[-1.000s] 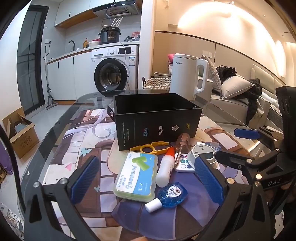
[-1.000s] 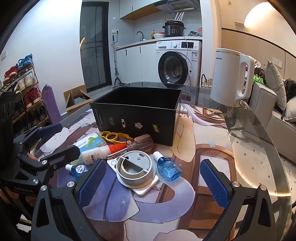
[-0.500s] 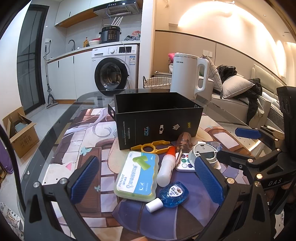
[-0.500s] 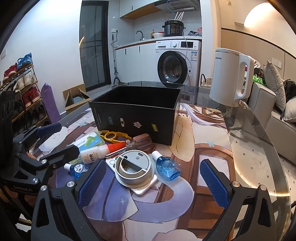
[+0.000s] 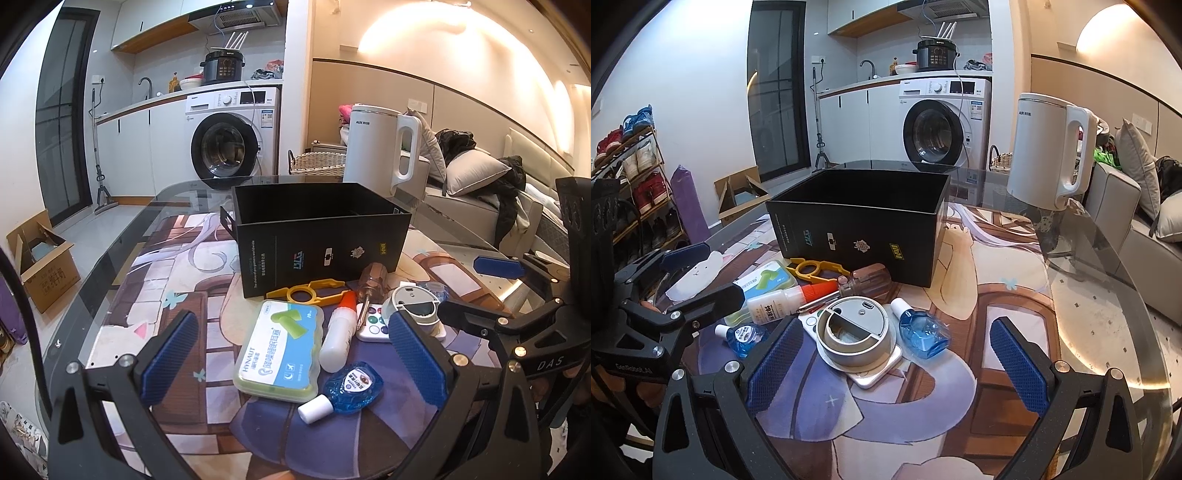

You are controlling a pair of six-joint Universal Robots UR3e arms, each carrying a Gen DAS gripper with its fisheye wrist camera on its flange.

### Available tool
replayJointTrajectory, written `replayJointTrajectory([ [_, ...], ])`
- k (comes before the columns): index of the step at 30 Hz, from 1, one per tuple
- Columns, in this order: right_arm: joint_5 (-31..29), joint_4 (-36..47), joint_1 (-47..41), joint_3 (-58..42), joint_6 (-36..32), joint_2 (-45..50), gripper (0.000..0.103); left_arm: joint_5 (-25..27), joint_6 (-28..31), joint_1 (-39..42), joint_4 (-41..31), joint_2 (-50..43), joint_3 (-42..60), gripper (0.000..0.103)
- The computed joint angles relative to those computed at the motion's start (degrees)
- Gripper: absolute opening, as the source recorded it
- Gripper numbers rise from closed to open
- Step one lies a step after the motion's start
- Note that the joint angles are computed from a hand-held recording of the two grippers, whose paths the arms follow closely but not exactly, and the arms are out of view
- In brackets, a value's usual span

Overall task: Organize rigid objects
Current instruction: 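Reach left gripper to HYNAUT earplug case while right gripper reaches blue correction tape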

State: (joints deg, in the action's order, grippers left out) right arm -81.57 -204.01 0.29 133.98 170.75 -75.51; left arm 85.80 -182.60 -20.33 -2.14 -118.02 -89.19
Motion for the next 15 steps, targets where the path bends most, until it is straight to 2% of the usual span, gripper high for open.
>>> replayJointTrajectory([
  [15, -0.17, -0.59, -0.21, 0.31, 0.15, 0.26, 0.103, 1.14, 0.15, -0.38, -2.18, -0.04, 1.05, 0.103],
])
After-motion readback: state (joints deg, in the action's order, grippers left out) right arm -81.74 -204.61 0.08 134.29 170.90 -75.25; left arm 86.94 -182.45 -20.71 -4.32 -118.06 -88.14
